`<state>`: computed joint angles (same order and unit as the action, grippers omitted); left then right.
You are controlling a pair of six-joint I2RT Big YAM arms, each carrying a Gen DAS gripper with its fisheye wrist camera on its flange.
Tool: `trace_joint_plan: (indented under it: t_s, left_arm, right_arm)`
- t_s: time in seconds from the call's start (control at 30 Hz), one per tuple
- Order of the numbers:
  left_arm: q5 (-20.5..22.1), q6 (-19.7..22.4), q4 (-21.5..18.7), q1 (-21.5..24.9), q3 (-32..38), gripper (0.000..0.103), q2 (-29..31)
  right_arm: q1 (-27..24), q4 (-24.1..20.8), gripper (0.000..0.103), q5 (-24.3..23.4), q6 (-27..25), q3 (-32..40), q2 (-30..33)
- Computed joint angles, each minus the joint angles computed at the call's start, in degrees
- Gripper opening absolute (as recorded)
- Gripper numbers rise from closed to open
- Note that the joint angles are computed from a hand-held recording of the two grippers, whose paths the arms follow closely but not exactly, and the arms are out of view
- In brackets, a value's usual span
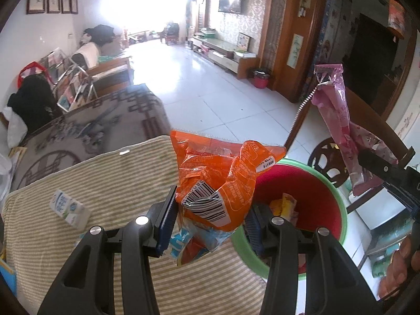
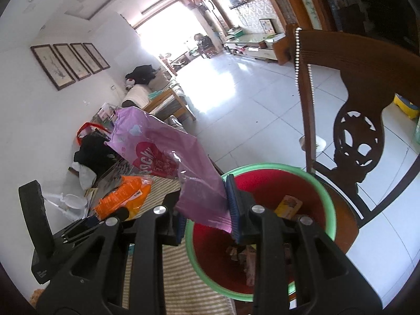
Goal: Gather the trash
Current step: 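Carry the orange bag and pink wrapper over the red bucket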
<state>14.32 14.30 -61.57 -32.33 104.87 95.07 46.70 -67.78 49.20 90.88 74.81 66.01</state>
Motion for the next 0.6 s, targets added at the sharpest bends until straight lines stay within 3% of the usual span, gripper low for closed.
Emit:
trace_joint_plan:
  t_s: [0.6]
  left_arm:
    - [1.4,2.4,-5.6,-4.8,0.8,0.045,3.2]
  right_arm:
    - [0.7,-8.1,0.027,0.4,8.8,-2.2,-2.7]
